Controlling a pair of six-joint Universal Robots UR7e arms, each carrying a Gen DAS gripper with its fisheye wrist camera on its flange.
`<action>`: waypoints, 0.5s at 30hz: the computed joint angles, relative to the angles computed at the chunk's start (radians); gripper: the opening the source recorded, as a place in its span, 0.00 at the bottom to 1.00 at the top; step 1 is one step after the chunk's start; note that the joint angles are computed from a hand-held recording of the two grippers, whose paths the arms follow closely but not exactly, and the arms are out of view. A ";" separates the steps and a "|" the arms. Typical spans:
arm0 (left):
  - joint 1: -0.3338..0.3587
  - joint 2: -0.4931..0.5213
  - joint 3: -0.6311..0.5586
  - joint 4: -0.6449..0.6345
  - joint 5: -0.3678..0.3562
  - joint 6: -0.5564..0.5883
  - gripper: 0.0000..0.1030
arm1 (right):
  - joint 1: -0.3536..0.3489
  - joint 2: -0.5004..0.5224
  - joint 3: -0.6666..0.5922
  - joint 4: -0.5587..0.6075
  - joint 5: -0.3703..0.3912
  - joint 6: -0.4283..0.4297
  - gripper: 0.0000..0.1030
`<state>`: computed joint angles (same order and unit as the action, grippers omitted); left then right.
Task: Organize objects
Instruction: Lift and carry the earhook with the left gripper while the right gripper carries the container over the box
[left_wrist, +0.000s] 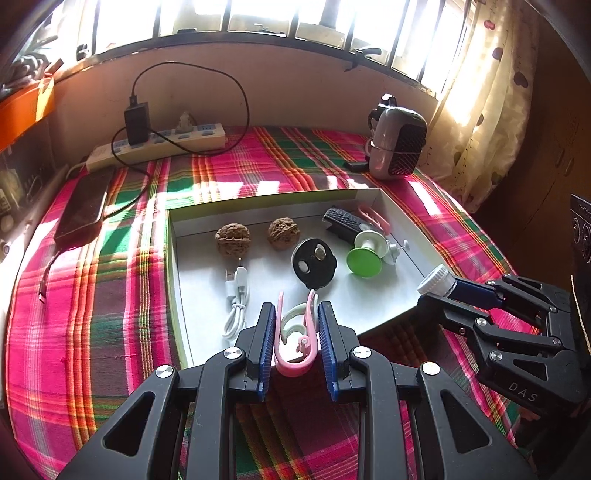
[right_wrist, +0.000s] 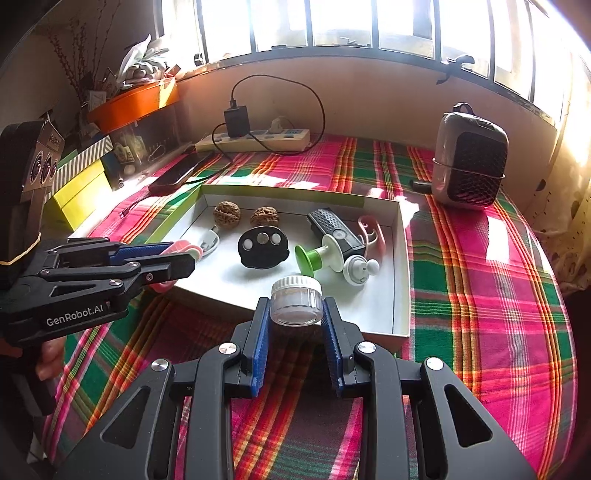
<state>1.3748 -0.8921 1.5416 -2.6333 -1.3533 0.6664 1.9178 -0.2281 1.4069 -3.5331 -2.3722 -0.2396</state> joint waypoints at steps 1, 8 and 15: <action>0.000 0.005 -0.006 0.001 0.000 0.001 0.21 | -0.002 -0.002 0.000 -0.002 0.002 0.001 0.28; 0.000 0.041 -0.046 0.020 0.017 -0.012 0.21 | -0.014 -0.005 -0.014 0.020 0.006 0.012 0.28; 0.006 0.067 -0.076 0.043 0.026 -0.028 0.21 | -0.033 -0.022 -0.024 0.067 0.018 0.041 0.28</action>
